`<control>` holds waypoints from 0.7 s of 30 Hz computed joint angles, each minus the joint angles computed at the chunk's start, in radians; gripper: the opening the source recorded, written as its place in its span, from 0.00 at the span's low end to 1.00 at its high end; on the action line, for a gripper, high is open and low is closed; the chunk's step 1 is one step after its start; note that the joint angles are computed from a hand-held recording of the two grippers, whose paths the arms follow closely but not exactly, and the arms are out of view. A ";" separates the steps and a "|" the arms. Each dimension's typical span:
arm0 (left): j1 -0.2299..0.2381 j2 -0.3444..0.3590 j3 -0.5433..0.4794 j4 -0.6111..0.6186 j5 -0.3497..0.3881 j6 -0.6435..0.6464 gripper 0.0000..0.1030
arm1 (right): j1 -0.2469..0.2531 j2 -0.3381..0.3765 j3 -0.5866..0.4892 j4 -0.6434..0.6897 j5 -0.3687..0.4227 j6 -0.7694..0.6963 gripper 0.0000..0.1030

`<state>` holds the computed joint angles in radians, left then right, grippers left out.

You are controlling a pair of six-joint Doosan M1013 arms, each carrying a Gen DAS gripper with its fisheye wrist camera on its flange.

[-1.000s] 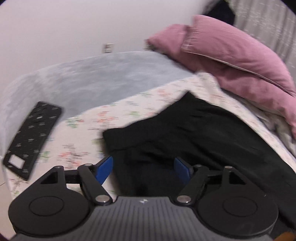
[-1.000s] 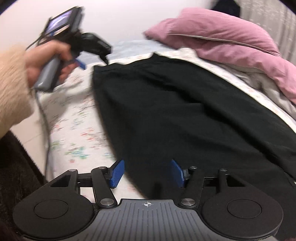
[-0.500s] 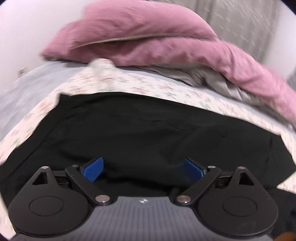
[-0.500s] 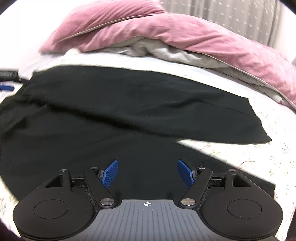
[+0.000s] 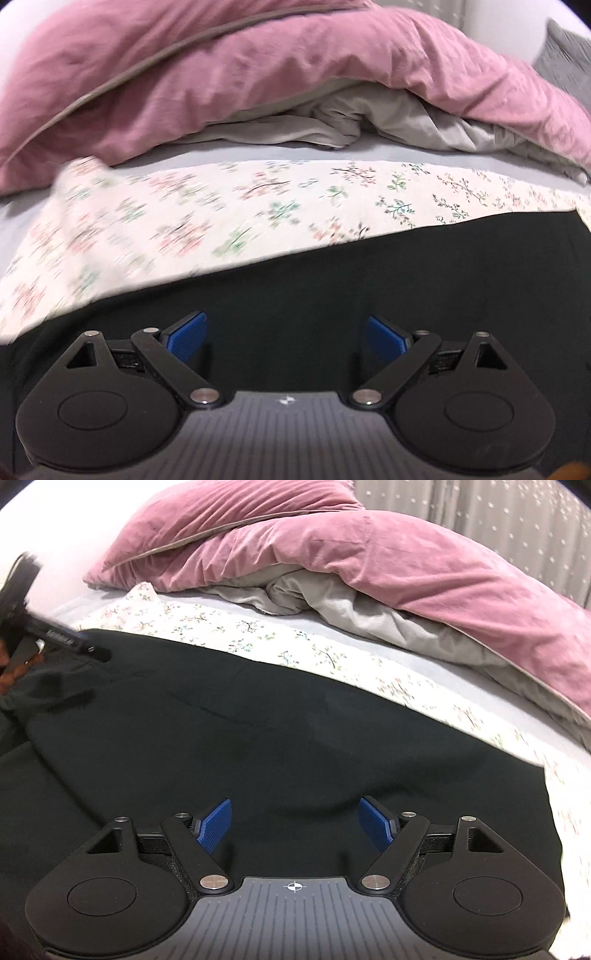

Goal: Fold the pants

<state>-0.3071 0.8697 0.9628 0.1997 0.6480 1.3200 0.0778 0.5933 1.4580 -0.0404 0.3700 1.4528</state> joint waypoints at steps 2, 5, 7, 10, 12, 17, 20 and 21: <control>-0.001 0.050 -0.083 -0.020 0.031 0.073 0.90 | 0.000 0.024 -0.022 0.022 -0.006 -0.051 0.75; -0.002 0.114 -0.196 -0.045 0.088 0.175 0.88 | -0.005 0.053 -0.055 0.127 -0.008 -0.235 0.75; 0.005 0.145 -0.256 -0.104 0.145 0.249 0.86 | -0.005 0.073 -0.084 0.147 -0.006 -0.334 0.75; 0.014 0.197 -0.352 -0.168 0.254 0.349 0.82 | -0.005 0.106 -0.140 0.127 0.007 -0.378 0.75; 0.018 0.199 -0.351 -0.185 0.252 0.391 0.74 | -0.010 0.131 -0.185 0.113 0.039 -0.314 0.75; 0.007 0.171 -0.295 -0.152 0.188 0.382 0.00 | -0.033 0.146 -0.202 0.242 0.013 -0.259 0.75; -0.018 0.118 -0.180 -0.025 0.063 0.369 0.00 | -0.028 0.143 -0.195 0.155 0.001 -0.135 0.75; -0.021 0.101 -0.145 0.006 0.020 0.351 0.00 | -0.024 0.142 -0.194 0.112 0.004 -0.082 0.75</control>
<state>-0.3286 0.9709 0.8182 0.2054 0.6675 1.6708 0.0535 0.7352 1.2641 0.0711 0.3736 1.3705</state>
